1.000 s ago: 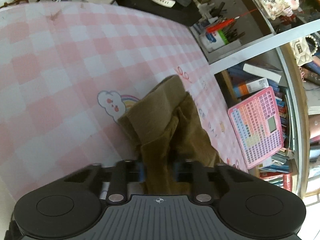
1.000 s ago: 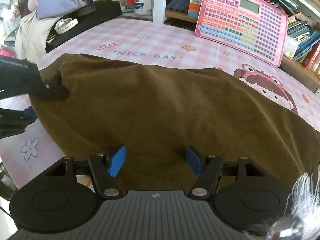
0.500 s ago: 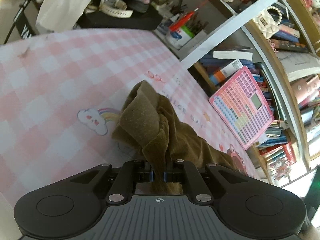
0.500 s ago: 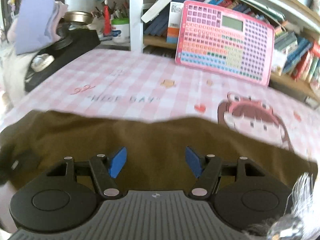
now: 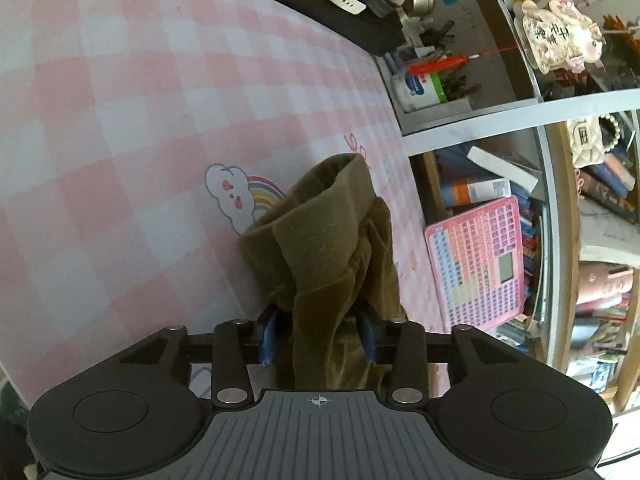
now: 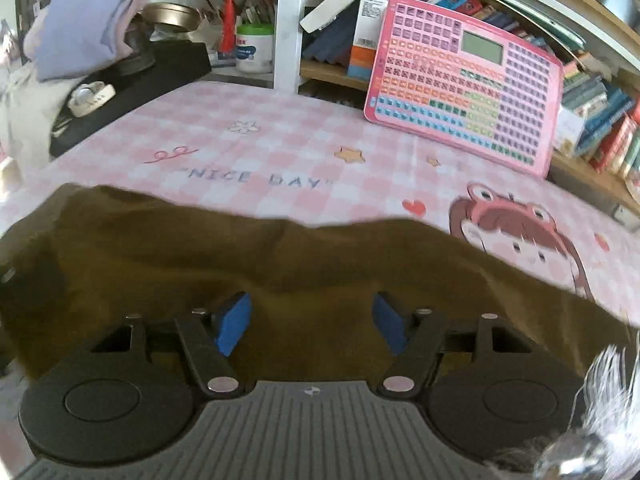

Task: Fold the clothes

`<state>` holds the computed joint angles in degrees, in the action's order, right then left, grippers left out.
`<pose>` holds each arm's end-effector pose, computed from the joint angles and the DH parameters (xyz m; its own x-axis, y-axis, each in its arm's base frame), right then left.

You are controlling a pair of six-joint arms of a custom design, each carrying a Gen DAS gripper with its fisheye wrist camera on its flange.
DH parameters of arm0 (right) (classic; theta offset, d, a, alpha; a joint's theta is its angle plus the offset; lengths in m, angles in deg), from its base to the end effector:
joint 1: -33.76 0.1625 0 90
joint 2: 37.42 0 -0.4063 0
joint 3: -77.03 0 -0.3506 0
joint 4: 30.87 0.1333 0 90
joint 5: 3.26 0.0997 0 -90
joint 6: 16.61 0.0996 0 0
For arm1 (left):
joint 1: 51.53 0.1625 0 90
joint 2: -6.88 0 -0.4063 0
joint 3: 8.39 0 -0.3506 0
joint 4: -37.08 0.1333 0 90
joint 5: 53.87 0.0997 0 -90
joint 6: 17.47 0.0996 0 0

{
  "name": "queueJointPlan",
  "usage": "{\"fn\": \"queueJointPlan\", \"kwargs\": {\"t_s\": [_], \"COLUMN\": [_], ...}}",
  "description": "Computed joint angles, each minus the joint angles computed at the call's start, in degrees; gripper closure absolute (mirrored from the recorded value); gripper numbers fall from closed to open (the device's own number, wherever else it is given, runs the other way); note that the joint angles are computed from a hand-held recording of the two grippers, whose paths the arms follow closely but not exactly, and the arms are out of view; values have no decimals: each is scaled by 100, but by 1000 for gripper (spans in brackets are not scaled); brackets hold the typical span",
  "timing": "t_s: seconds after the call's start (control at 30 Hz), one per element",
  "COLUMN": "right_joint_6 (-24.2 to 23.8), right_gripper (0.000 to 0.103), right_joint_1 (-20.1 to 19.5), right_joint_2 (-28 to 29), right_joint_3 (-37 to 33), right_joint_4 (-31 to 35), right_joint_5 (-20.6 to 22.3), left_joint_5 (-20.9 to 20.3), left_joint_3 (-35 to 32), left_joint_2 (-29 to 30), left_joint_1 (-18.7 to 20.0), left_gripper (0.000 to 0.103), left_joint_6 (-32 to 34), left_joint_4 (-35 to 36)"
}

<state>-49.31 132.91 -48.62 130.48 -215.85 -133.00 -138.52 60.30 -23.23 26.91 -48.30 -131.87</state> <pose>0.1927 -0.7584 0.0386 -0.6549 -0.0032 0.7557 -0.5349 0.7084 -0.4605 -0.0138 -0.7788 0.1367 -0.9262 -0.2620 0.2710 -0.3750 0.7129 -0.5926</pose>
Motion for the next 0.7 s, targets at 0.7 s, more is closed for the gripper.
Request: {"fn": "queueJointPlan", "kwargs": {"t_s": [0.7], "right_joint_6": [-903], "right_gripper": [35], "right_joint_1": [61], "right_joint_2": [-573], "right_joint_3": [1792], "right_joint_4": [-872], "right_joint_5": [318], "left_joint_5": [431], "left_joint_3": [224], "left_joint_2": [-65], "left_joint_1": [-478], "left_gripper": [92], "left_joint_6": [1760], "left_joint_4": [-531]}}
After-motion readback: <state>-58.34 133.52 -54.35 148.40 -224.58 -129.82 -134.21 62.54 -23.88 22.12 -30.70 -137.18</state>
